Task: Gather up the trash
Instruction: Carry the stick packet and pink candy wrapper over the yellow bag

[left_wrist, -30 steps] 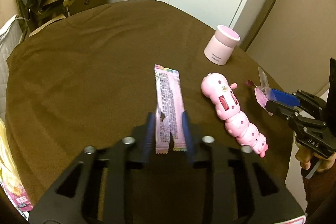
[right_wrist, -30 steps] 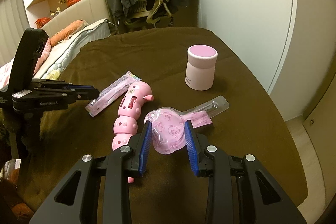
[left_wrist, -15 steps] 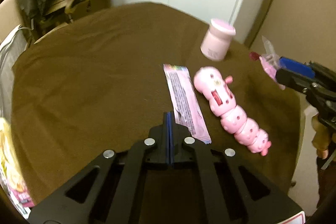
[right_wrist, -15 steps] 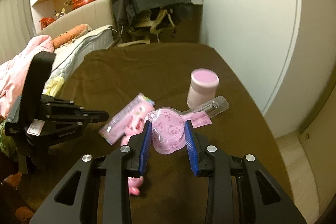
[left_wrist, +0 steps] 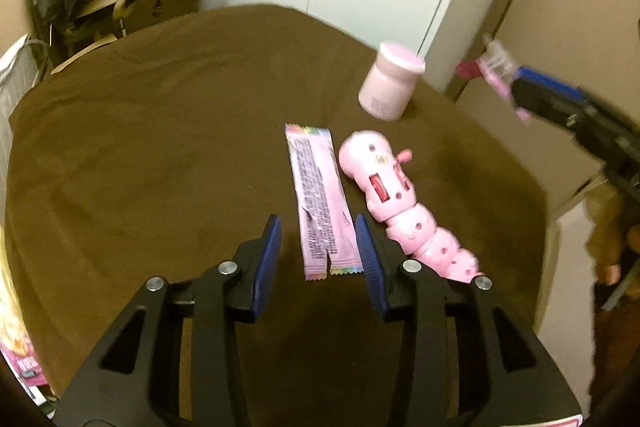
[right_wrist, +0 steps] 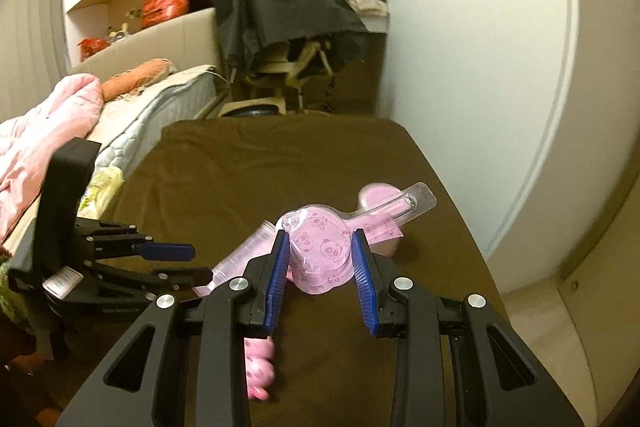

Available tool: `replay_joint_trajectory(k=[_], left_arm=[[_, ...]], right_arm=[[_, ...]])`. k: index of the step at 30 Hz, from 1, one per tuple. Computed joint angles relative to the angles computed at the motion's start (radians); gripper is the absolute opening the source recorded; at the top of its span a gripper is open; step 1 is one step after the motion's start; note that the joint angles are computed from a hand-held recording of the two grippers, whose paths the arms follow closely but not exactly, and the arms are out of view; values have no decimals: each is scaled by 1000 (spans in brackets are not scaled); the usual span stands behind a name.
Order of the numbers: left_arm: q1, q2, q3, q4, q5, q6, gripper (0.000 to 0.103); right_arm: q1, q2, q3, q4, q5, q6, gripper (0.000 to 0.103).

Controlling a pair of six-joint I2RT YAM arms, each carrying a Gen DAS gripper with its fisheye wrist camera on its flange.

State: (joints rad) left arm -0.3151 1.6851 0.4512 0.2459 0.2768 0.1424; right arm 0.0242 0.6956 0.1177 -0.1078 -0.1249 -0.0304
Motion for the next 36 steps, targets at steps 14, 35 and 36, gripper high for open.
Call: replay_joint_trajectory(k=[14, 35, 36], left_arm=[[60, -137, -79, 25, 20, -9, 2], [1287, -68, 276, -650, 498, 709, 2], [1310, -26, 305, -660, 492, 724, 2]], right_arm=[[13, 32, -17, 59, -24, 11, 30], [854, 791, 528, 356, 279, 182, 30], [865, 826, 557, 358, 268, 183, 30]])
